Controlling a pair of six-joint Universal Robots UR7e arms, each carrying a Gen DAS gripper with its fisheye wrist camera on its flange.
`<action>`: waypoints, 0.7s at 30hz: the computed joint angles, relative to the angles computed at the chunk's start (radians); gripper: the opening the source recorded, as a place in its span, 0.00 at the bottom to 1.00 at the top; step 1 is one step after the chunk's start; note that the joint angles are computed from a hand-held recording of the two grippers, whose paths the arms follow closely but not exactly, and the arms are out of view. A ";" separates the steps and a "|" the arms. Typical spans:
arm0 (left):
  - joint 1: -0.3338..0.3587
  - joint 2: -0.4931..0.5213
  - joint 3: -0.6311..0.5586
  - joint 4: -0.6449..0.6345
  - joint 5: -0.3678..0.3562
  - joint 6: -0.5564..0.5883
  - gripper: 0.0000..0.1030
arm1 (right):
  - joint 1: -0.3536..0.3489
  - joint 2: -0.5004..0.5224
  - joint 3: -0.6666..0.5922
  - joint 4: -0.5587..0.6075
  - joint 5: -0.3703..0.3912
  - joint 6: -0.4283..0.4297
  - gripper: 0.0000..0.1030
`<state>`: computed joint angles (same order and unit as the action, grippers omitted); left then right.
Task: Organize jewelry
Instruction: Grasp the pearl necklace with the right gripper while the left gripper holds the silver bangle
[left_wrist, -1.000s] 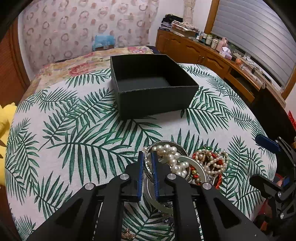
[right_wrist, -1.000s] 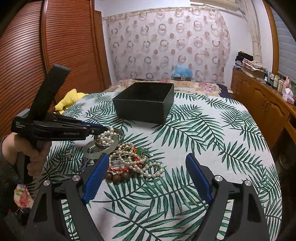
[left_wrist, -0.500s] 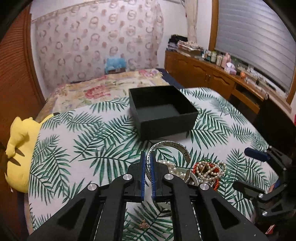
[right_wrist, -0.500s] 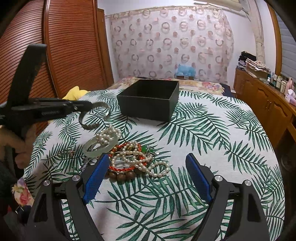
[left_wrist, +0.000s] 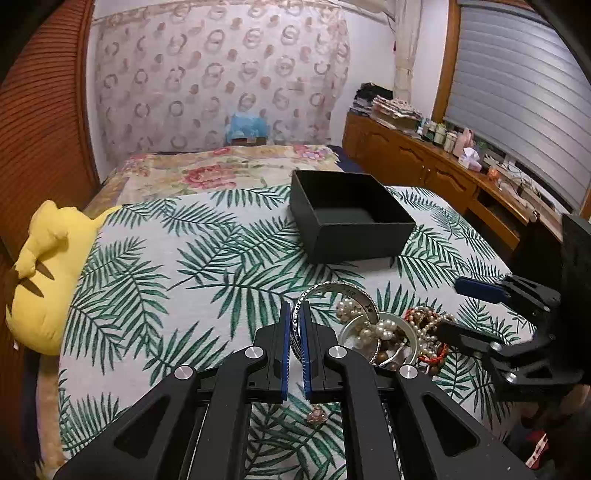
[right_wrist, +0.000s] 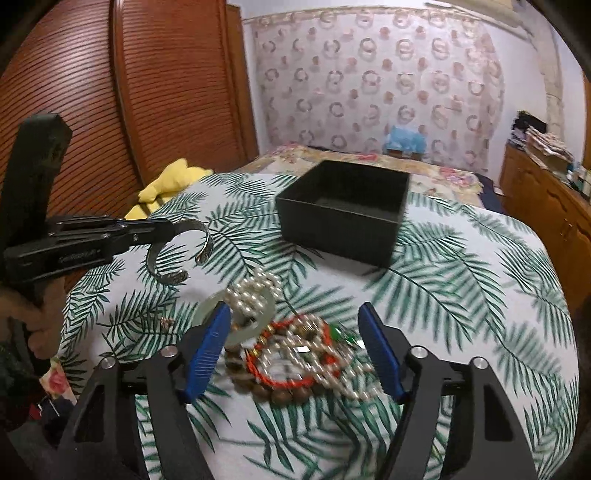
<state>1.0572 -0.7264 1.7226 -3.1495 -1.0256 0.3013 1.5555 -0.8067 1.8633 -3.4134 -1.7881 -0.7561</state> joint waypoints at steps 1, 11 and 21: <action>0.001 -0.002 0.004 -0.007 0.001 0.002 0.04 | 0.004 0.006 -0.015 0.022 0.001 0.000 0.67; 0.009 -0.023 0.025 -0.063 0.008 0.004 0.04 | 0.034 0.102 -0.220 0.312 -0.034 0.081 0.61; 0.018 -0.027 0.029 -0.073 0.005 0.007 0.04 | 0.036 0.124 -0.280 0.434 -0.059 0.121 0.31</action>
